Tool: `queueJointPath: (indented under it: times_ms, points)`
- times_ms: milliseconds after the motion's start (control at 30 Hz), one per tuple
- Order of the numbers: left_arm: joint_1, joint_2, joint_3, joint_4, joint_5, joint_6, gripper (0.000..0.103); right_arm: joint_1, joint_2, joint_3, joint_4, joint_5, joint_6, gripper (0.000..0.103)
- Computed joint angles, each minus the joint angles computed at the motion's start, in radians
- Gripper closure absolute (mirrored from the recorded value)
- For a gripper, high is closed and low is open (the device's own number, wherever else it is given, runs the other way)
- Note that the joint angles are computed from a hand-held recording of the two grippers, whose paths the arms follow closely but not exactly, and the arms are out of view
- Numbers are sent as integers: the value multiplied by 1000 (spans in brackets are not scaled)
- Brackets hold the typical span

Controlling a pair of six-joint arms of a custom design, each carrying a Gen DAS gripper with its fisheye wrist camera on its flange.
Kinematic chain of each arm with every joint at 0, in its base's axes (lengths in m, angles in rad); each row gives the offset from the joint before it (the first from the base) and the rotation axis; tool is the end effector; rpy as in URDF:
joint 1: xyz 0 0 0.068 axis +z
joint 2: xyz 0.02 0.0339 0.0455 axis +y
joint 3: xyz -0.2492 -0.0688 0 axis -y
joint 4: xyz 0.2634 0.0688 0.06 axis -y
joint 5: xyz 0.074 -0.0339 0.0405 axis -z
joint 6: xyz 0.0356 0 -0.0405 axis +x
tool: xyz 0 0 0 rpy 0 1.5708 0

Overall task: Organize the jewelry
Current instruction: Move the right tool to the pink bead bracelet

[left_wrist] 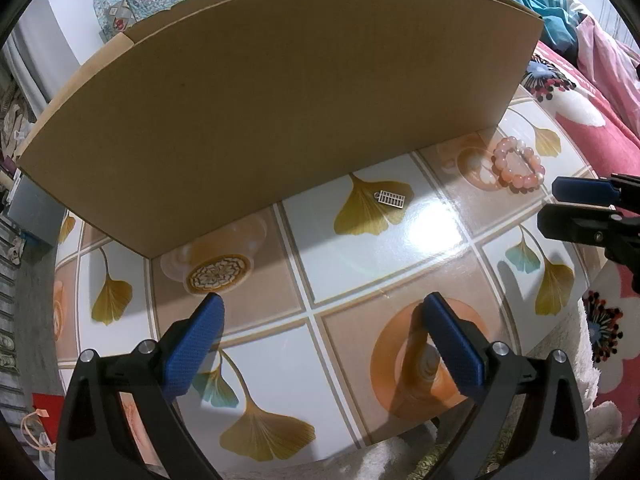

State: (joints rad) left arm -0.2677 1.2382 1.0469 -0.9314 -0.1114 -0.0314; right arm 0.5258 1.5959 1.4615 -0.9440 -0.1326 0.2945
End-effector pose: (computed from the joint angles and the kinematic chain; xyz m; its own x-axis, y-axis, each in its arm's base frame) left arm 0.2480 -0.0639 0.2593 -0.8755 0.2078 -0.4362 0.1890 0.9781 0.0865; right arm 0.2978 0.1782 0.2905 -0.8895 -0.1835 -0.4186 -0.3066 0.9188 0.2487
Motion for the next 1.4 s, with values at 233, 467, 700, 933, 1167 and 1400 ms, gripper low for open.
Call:
queueJointPath:
  times_ms: [233,467,700,933,1167,1400]
  points:
    - [5,-5,2,-7,1,5,6,-1,3,2,0,-2,-2,42]
    - [2,-3,5,-7,1,3,6,0,3,1,2,-2,-1,42]
    - [10,3,3,1,5,7,6,2,-1,-5,21,-12,3,42]
    - [9,7,10,-2,6,5,6,17,38,27,57,-7,-10,47]
    - [19,10,10,0,12,14,6,12,107,82,73,9,-2,66]
    - [26,13,15,0,20,16,6,22,136,99,49,60,-39,89]
